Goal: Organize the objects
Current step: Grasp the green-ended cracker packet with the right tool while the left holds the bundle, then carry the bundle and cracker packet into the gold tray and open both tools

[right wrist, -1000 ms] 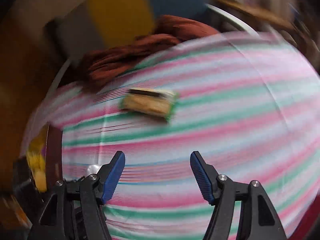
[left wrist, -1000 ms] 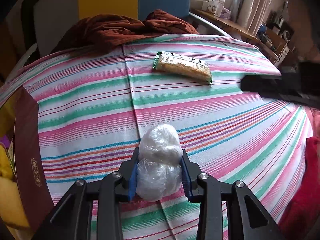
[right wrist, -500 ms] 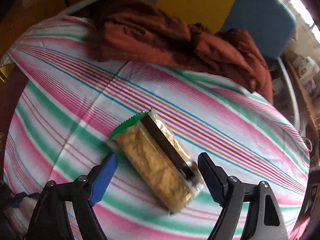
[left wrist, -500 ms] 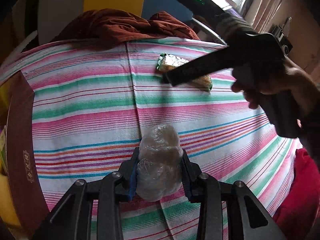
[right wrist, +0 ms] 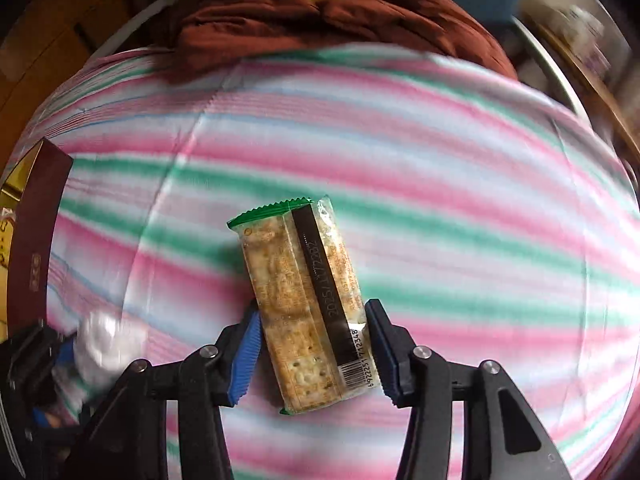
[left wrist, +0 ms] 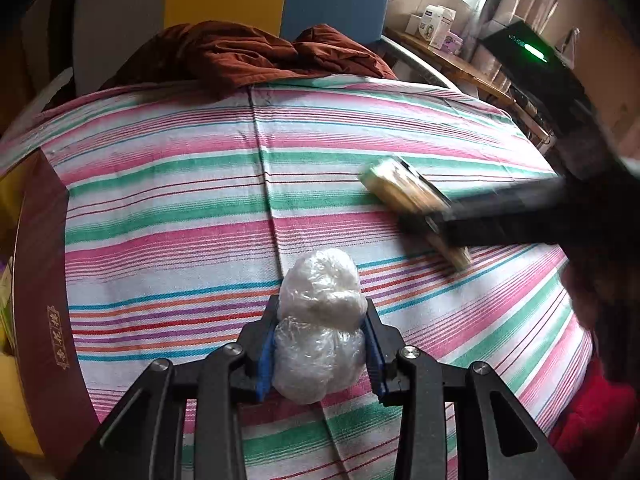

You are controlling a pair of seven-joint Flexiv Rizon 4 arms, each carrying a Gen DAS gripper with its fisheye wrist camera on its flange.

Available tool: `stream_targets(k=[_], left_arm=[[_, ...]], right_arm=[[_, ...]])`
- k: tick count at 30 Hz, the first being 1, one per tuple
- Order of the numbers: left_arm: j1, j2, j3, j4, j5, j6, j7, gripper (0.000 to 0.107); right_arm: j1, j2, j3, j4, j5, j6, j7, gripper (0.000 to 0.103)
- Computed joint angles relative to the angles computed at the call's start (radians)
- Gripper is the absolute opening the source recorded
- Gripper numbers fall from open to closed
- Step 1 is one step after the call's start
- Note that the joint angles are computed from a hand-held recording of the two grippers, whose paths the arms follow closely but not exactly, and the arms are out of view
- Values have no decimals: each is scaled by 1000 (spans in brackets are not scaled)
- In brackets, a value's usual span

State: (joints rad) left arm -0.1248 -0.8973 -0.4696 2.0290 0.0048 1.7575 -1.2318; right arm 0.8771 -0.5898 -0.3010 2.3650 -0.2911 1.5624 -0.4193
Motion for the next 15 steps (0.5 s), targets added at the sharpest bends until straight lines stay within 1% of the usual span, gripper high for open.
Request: stream_targets(k=[4, 6, 7, 9, 11, 14, 15], left_arm=[[-33, 3, 32, -9, 5, 15, 4, 38], [-65, 8, 64, -15, 7, 23, 9, 37], [-82, 12, 82, -17, 7, 30, 11, 37], [-97, 14, 98, -19, 7, 32, 15, 36], [-102, 18, 104, -19, 5, 30, 17, 35], [-93, 33, 98, -9, -2, 12, 14, 34], [-99, 44, 105, -4, -7, 4, 12, 34]], right_arm=[[191, 28, -87, 100, 66, 28, 131, 51], [263, 32, -116, 133, 102, 49, 173, 51], [284, 28, -126, 142, 120, 62, 182, 51], [332, 12, -156, 155, 156, 85, 184, 51], [361, -9, -174, 167, 191, 116, 172, 51], [386, -28, -185, 168, 235, 140, 146, 51], [369, -30, -180, 155, 238, 134, 128, 51]])
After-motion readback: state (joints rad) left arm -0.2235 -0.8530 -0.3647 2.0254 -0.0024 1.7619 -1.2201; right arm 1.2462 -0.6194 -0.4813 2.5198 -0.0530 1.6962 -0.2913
